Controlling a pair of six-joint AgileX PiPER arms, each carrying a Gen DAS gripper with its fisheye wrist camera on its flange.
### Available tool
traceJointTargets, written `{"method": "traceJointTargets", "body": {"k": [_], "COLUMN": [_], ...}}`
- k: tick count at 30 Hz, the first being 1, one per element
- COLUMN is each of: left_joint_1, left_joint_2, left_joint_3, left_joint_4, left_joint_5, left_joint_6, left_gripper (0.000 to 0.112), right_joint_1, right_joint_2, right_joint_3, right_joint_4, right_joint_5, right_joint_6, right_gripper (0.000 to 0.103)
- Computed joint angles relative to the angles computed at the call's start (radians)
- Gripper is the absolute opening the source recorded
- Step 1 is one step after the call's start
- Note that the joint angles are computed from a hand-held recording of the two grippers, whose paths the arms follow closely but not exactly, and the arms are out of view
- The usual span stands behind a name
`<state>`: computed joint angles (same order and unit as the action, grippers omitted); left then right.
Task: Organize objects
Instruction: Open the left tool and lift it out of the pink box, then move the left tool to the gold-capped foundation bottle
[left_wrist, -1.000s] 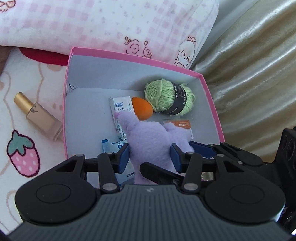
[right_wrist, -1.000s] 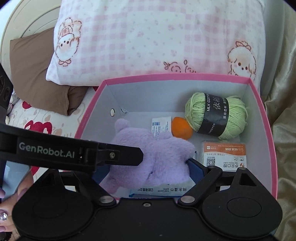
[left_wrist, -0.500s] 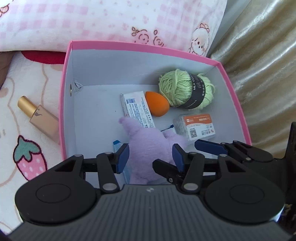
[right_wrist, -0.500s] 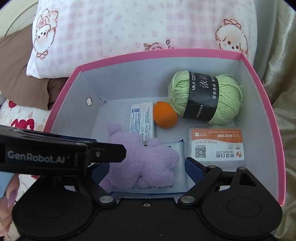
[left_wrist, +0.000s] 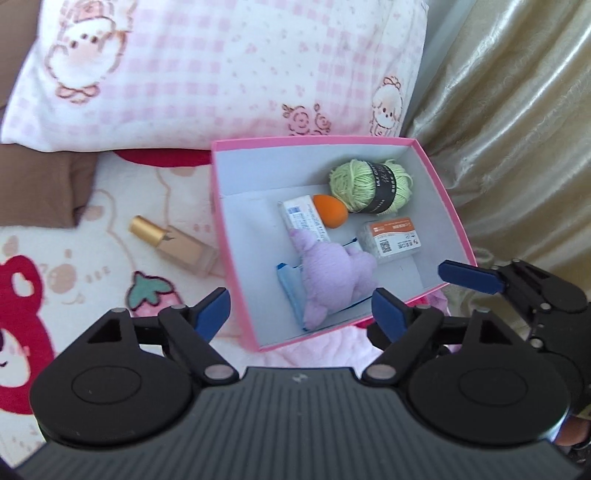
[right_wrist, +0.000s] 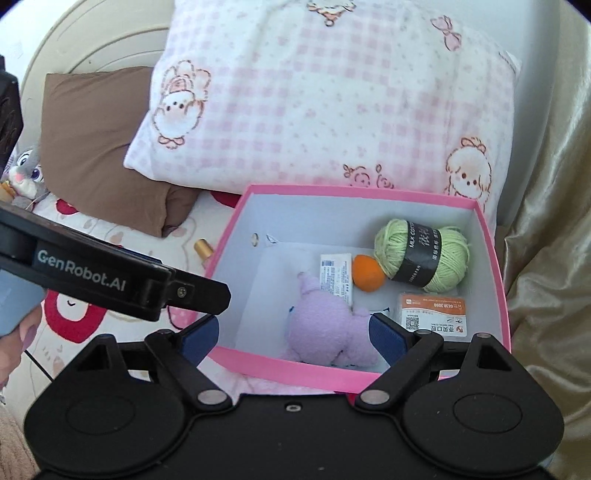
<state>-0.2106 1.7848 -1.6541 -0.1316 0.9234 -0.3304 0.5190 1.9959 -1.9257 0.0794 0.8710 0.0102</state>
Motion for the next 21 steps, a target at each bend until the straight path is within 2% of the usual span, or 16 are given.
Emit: {"method": "traceJointTargets", "body": {"k": [4,10,15,21], "left_joint_1": [0.015,0.119,0.214,0.361], "left_joint_2": [-0.090,-0.214,-0.274,-0.271], "left_joint_3": [0.057,0.170,0.282,0.405], "left_joint_4": [0.092,0.054,0.005,-0.226], "left_joint_5": [0.031,0.030,-0.056,-0.208], "left_joint_6": [-0.034,0.026,0.108,0.355], "left_gripper": [0.093,0.096,0.096,0.096], "right_joint_1": [0.060,0.151,0.206,0.244], "right_joint_2": [-0.029,-0.008,0.051,0.236], "right_joint_3": [-0.002,-0.080,-0.185,-0.443], "right_joint_4": [-0.016,-0.044,-0.075,-0.136], "right_joint_5": [0.021,0.051,0.063,0.141], "right_joint_6": [-0.027,-0.053,-0.074,-0.075], "right_gripper": [0.091,0.091,0.091,0.089]}}
